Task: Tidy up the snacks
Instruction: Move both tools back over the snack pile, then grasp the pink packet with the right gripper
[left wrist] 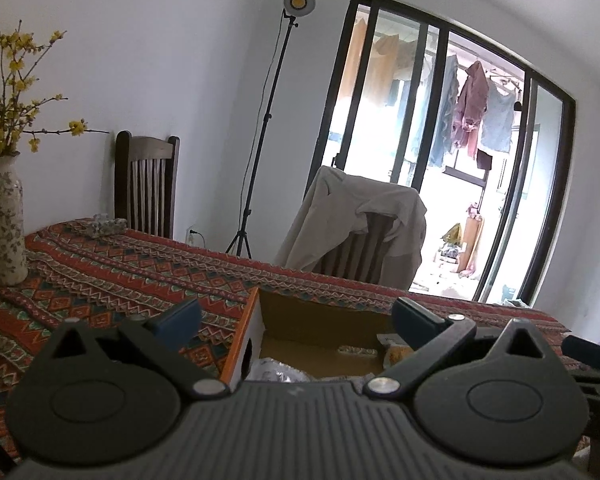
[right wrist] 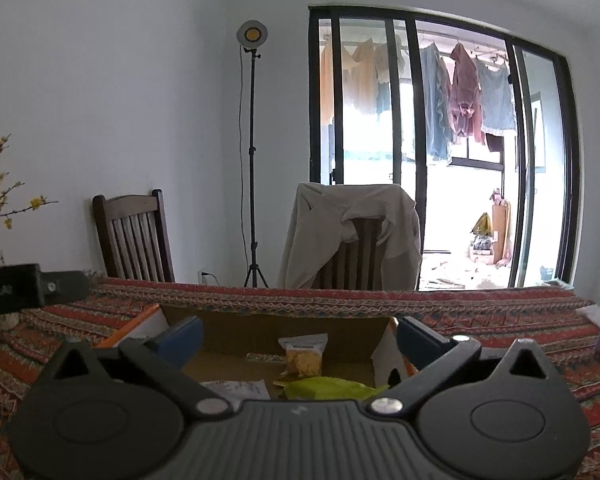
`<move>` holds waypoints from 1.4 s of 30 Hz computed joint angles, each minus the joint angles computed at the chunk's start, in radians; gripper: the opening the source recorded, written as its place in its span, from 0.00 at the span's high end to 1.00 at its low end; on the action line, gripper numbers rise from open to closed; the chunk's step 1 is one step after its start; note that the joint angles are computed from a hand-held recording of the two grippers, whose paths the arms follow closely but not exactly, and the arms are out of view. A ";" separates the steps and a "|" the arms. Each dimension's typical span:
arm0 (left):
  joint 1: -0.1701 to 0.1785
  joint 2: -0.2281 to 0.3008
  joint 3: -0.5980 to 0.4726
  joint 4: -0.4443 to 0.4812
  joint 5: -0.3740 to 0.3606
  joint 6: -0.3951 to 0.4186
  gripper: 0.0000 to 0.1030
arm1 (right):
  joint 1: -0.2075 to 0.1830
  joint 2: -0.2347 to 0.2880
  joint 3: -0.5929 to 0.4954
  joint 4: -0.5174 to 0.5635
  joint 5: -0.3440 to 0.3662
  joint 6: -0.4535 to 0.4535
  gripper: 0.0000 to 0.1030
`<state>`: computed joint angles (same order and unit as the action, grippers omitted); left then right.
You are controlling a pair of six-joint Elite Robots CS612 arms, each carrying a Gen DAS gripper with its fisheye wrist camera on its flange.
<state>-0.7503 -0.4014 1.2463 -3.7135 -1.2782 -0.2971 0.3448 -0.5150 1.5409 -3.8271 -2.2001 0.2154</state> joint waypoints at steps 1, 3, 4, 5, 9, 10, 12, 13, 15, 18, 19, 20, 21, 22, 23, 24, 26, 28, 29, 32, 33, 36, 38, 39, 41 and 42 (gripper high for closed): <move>0.000 -0.005 0.012 -0.008 0.000 0.005 0.00 | 0.004 -0.004 0.007 0.002 -0.007 0.001 0.00; -0.001 -0.016 0.040 -0.031 0.005 0.013 0.00 | 0.011 -0.012 0.025 0.000 -0.015 0.009 0.00; -0.001 -0.022 0.056 -0.040 0.004 0.016 0.00 | 0.014 -0.016 0.034 -0.002 -0.018 0.013 0.00; -0.001 -0.028 0.071 -0.048 0.002 0.015 0.00 | 0.019 -0.020 0.043 -0.003 -0.023 0.017 0.00; -0.002 -0.046 0.127 -0.080 -0.005 0.020 0.00 | 0.036 -0.034 0.077 -0.009 -0.042 0.030 0.00; -0.003 -0.050 0.142 -0.086 -0.004 0.022 0.00 | 0.040 -0.036 0.085 -0.012 -0.046 0.032 0.00; -0.005 -0.056 0.168 -0.089 -0.007 0.027 0.00 | 0.048 -0.042 0.102 -0.015 -0.052 0.038 0.00; -0.005 -0.059 0.179 -0.089 -0.009 0.027 0.00 | 0.052 -0.044 0.110 -0.014 -0.055 0.043 0.00; -0.005 -0.063 0.201 -0.092 -0.011 0.027 0.00 | 0.060 -0.048 0.124 -0.012 -0.059 0.053 0.00; -0.005 -0.070 0.235 -0.094 -0.018 0.027 0.00 | 0.068 -0.052 0.148 -0.001 -0.053 0.077 0.00; -0.005 -0.070 0.242 -0.096 -0.019 0.027 0.00 | 0.070 -0.053 0.156 0.002 -0.049 0.085 0.00; -0.005 -0.071 0.251 -0.097 -0.020 0.026 0.00 | 0.072 -0.055 0.165 0.005 -0.042 0.094 0.00; -0.005 -0.072 0.260 -0.098 -0.023 0.027 0.00 | 0.073 -0.056 0.172 0.009 -0.035 0.103 0.00; -0.006 -0.073 0.268 -0.100 -0.023 0.026 0.00 | 0.074 -0.057 0.180 0.011 -0.028 0.114 0.00; -0.007 -0.073 0.274 -0.100 -0.022 0.023 0.00 | 0.076 -0.057 0.187 0.016 -0.023 0.127 0.00; -0.007 -0.073 0.280 -0.099 -0.023 0.015 0.00 | 0.077 -0.057 0.191 0.021 -0.021 0.136 0.00; -0.005 -0.072 0.290 -0.086 -0.041 0.004 0.00 | 0.081 -0.056 0.203 0.027 -0.016 0.155 0.00; -0.007 -0.067 0.296 -0.086 -0.046 0.008 0.00 | 0.084 -0.054 0.214 0.036 -0.010 0.175 0.00; -0.008 -0.064 0.297 -0.086 -0.047 0.006 0.00 | 0.085 -0.053 0.221 0.041 -0.006 0.186 0.00; -0.005 -0.059 0.297 -0.078 -0.059 0.002 0.00 | 0.088 -0.051 0.239 0.042 0.000 0.218 0.00; -0.004 -0.056 0.295 -0.080 -0.055 0.002 0.00 | 0.088 -0.051 0.244 0.035 0.000 0.224 0.00; -0.003 -0.048 0.288 -0.080 -0.041 0.000 0.00 | 0.090 -0.050 0.258 0.028 -0.005 0.239 0.00; 0.000 -0.044 0.284 -0.068 -0.052 -0.013 0.00 | 0.086 -0.054 0.270 0.024 -0.005 0.251 0.00; 0.001 -0.042 0.283 -0.062 -0.054 -0.018 0.00 | 0.085 -0.054 0.274 0.023 -0.009 0.263 0.00; 0.001 -0.039 0.282 -0.074 -0.050 -0.019 0.00 | 0.083 -0.055 0.277 0.034 -0.014 0.286 0.00; 0.001 -0.037 0.282 -0.082 -0.052 -0.017 0.00 | 0.082 -0.057 0.279 0.041 -0.013 0.293 0.00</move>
